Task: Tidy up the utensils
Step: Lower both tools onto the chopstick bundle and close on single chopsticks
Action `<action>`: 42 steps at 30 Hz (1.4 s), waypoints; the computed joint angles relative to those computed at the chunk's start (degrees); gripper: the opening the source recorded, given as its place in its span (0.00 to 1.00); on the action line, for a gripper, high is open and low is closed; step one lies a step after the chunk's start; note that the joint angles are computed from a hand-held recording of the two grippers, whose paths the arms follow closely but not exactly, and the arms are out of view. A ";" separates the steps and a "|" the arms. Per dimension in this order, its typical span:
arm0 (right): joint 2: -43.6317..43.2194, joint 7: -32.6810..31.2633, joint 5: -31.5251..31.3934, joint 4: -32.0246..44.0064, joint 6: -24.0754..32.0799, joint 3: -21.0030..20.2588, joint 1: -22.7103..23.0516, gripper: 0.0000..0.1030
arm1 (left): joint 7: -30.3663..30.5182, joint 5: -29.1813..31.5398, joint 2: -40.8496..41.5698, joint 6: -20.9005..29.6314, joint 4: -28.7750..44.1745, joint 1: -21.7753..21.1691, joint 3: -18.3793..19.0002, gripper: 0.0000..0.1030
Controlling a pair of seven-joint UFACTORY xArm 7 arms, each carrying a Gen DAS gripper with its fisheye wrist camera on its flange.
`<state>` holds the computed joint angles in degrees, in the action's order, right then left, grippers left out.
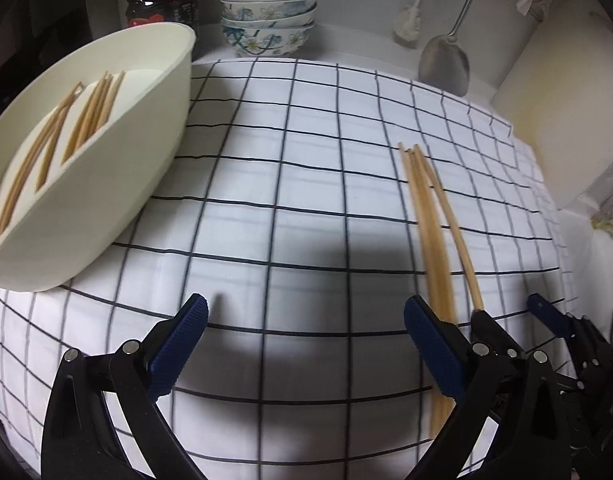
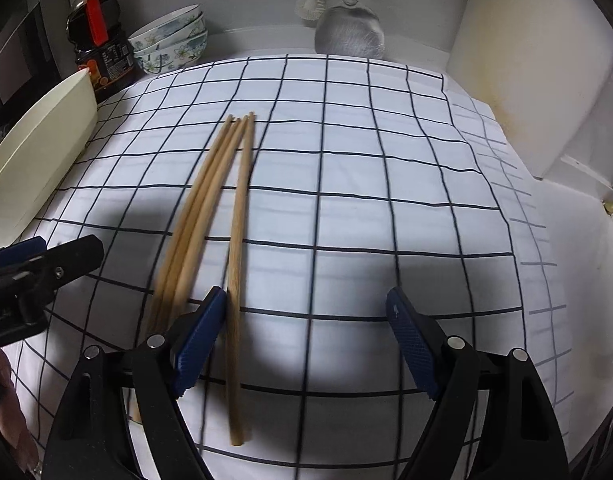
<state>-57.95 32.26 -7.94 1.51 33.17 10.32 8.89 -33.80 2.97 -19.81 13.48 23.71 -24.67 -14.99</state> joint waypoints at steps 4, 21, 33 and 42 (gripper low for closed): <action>-1.64 -2.57 -0.82 -0.83 0.48 -1.81 -2.02 0.75 | -0.06 -3.17 1.50 -4.04 -0.56 -1.92 1.18 0.94; -6.87 -12.57 1.48 -3.83 0.53 -5.78 -7.80 0.79 | -13.57 16.47 6.32 -1.45 4.38 5.49 -7.30 0.94; -7.82 -14.36 2.38 -4.35 0.44 -5.88 -9.41 0.81 | -10.99 17.47 6.12 1.27 4.57 1.47 -4.43 0.94; -5.58 -14.10 2.32 -3.80 -1.35 -5.25 -9.57 0.81 | -14.88 23.02 6.98 3.53 6.03 4.25 -6.61 0.95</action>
